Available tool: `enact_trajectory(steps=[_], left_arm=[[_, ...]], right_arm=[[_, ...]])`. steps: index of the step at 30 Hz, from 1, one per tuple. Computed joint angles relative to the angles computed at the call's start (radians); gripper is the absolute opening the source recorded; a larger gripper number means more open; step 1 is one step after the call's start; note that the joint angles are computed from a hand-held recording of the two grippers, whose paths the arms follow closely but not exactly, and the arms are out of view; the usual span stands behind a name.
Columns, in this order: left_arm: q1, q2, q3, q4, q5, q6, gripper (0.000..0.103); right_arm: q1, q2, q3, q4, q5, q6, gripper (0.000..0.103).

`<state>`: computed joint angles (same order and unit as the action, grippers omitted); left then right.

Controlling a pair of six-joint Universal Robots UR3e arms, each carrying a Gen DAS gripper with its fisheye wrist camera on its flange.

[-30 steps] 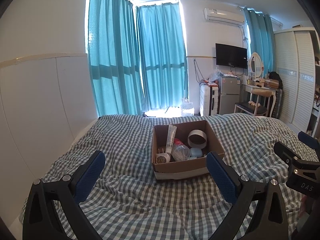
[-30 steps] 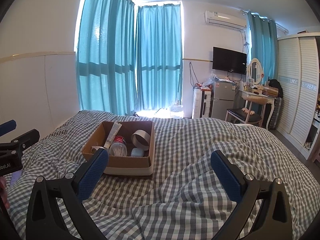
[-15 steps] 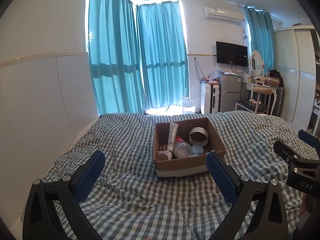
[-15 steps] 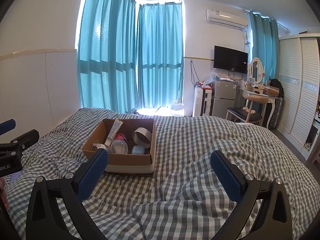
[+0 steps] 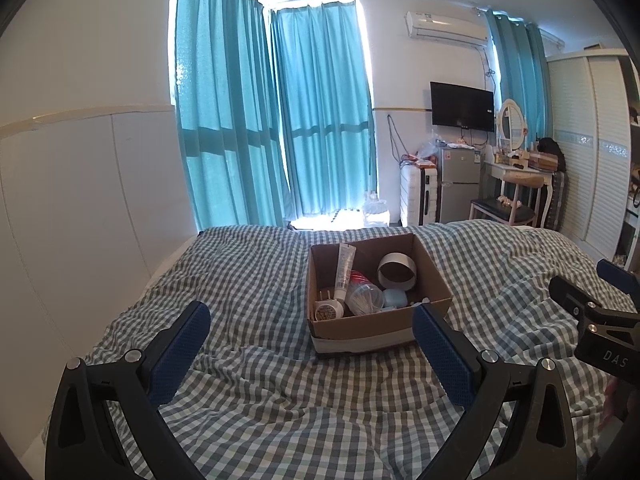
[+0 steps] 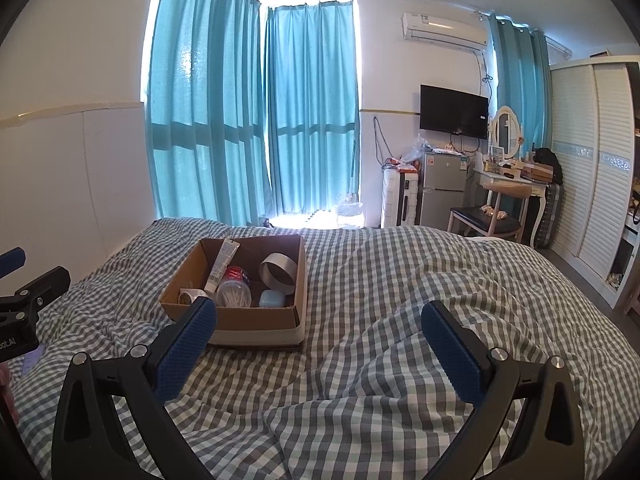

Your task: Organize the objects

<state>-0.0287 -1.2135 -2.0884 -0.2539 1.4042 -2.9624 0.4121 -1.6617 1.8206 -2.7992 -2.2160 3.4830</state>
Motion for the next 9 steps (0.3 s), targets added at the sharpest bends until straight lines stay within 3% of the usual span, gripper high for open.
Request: enact_trajectory(steps=[9], left_arm=[[-0.003, 0.008, 0.001, -0.013, 0.001, -0.010, 0.103]], right_arm=[[-0.001, 0.005, -0.004, 0.021, 0.004, 0.009, 0.103]])
